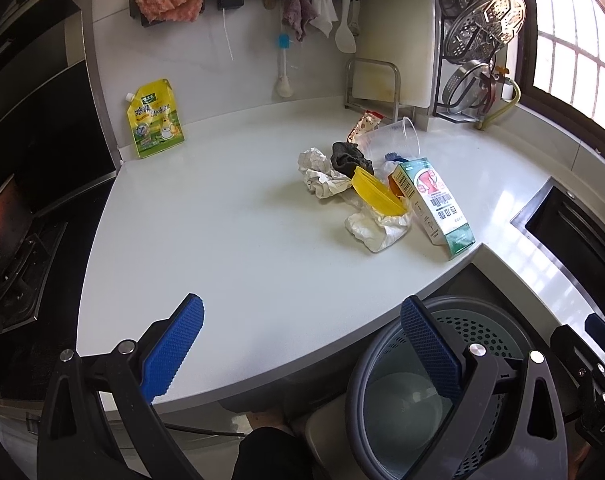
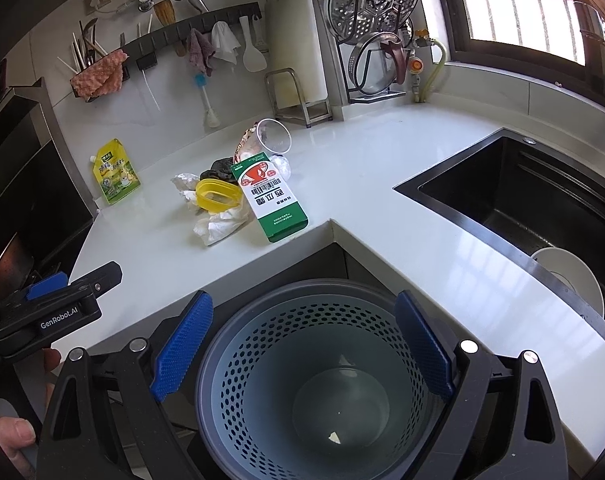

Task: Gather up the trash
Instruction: 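Reach the right tool to the green juice carton while the left tool approaches the yellow lid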

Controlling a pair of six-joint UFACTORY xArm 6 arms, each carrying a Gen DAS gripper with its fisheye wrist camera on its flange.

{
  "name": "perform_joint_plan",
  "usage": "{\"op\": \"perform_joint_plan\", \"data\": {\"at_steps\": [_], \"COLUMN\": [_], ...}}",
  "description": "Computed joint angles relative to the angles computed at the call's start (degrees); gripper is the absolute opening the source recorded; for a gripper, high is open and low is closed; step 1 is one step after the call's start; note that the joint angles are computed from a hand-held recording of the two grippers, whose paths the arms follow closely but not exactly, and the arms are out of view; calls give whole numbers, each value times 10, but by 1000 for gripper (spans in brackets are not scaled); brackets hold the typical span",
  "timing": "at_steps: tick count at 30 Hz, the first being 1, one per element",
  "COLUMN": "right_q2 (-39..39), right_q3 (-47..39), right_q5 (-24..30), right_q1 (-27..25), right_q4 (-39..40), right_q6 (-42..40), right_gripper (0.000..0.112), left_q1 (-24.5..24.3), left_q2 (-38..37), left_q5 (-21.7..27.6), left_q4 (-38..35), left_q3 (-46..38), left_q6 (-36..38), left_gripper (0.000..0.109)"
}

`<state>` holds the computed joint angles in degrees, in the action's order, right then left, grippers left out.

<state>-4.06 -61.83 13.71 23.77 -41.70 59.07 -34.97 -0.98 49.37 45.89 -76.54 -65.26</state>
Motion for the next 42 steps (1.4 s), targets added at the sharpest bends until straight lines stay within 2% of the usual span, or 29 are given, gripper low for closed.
{"op": "perform_joint_plan", "data": {"at_steps": [23, 27, 31, 38, 42], "right_q2": [108, 140, 178, 264, 307], "right_q3": [-102, -139, -189, -303, -366], "right_q5": [-13, -11, -7, 30, 48], "right_q1": [-17, -18, -18, -12, -11], "right_q4": [110, 155, 149, 261, 292], "right_q6": [-138, -186, -199, -331, -379], "right_gripper": [88, 88, 88, 88, 88], "left_q1": [33, 42, 54, 69, 77], "left_q2": [86, 102, 119, 151, 164], "left_q5": [-16, -15, -19, -28, -35], "left_q4": [-28, -24, -22, -29, -43], "left_q3": [-74, -92, -109, -143, -154], "left_q6": [31, 33, 31, 43, 53], "left_gripper": [97, 97, 97, 97, 97]}}
